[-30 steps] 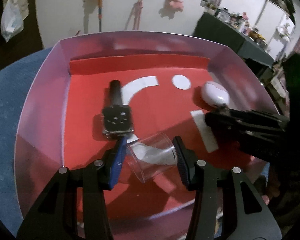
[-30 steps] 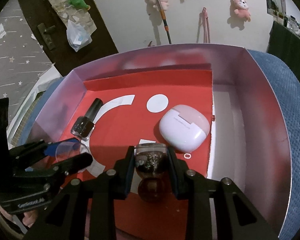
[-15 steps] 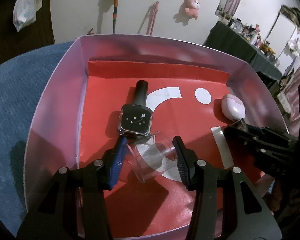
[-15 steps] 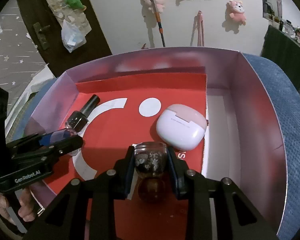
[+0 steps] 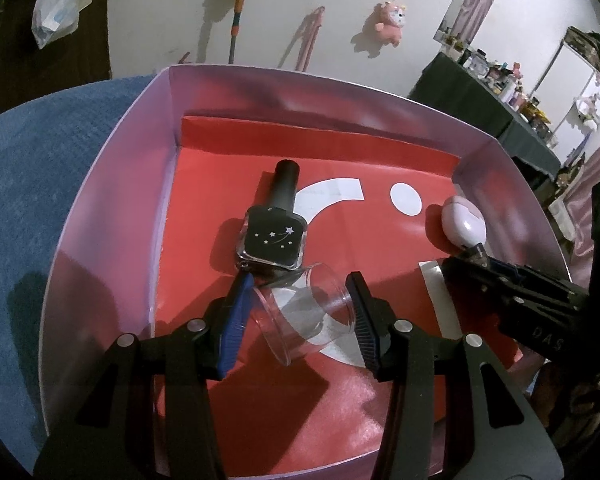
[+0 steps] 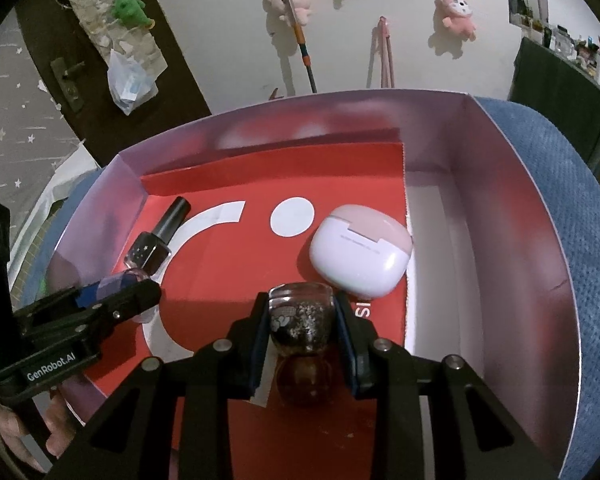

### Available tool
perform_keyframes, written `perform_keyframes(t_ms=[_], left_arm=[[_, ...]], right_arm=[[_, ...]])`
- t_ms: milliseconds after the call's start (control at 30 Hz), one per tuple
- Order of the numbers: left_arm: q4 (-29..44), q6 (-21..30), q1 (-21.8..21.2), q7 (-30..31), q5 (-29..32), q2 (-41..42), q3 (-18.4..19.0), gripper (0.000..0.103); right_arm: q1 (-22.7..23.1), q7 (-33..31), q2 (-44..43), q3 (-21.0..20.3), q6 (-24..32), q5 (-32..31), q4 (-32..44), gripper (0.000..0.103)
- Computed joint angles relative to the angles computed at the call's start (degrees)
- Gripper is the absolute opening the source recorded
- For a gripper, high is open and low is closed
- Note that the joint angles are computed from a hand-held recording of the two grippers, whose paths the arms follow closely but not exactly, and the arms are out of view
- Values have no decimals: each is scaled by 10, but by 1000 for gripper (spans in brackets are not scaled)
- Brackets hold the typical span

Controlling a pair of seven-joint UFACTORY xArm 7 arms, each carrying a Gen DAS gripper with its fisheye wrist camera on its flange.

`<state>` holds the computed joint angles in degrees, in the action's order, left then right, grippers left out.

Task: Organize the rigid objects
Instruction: 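Open both tools to release the jar and ball in the box, then withdraw both open tools from the box toward the items beside it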

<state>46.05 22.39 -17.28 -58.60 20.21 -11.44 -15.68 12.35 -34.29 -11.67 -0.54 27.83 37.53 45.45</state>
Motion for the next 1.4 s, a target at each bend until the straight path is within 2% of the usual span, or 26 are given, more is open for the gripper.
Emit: perform_keyframes(t_ms=[200,300,367,500,633,733,767,800,833,933,1067,1200,1400], left_arm=[[26,40,5,-36,52,13,-13,47],[35,58,6,-63,93,12,-18,48],[42,76,1,-66,111,11,-20,58],[47,93,-10,-79,129,1,-25,71],[47,119,-15,-98,144,-15,-33,77],[34,109,-16,-115,146,-37,-36,84],[31,108,-14,-122,150,-42,-41,87],[28,110,-11,-133,158,-50,-47,96],[24,110,-8,-144,167,-58,-54,100],[4,96,-6,-157,165,-91,-61,100],[-18,83,-5,-135,141,-130,-71,102],[-30,104,10,-133,144,-172,-107,103],[-52,100,9,-107,110,-220,-119,103]], right_arm=[[-2,-41,2,-13,22,35,7,34],[-7,-62,3,-16,41,45,13,50],[-9,-70,-1,-13,43,51,12,63],[-7,-84,-12,-13,48,71,8,66],[-5,-95,-31,-17,59,85,3,74],[-6,-92,-56,-23,67,85,-5,75],[-6,-90,-62,-25,70,83,-5,76],[-7,-88,-75,-26,71,78,-9,78],[-6,-86,-85,-26,68,72,-13,82],[-1,-80,-132,-32,59,57,-36,89],[14,-73,-223,-49,40,52,-89,103],[30,-46,-296,-55,14,28,-137,103],[52,0,-387,-79,-11,2,-195,103]])
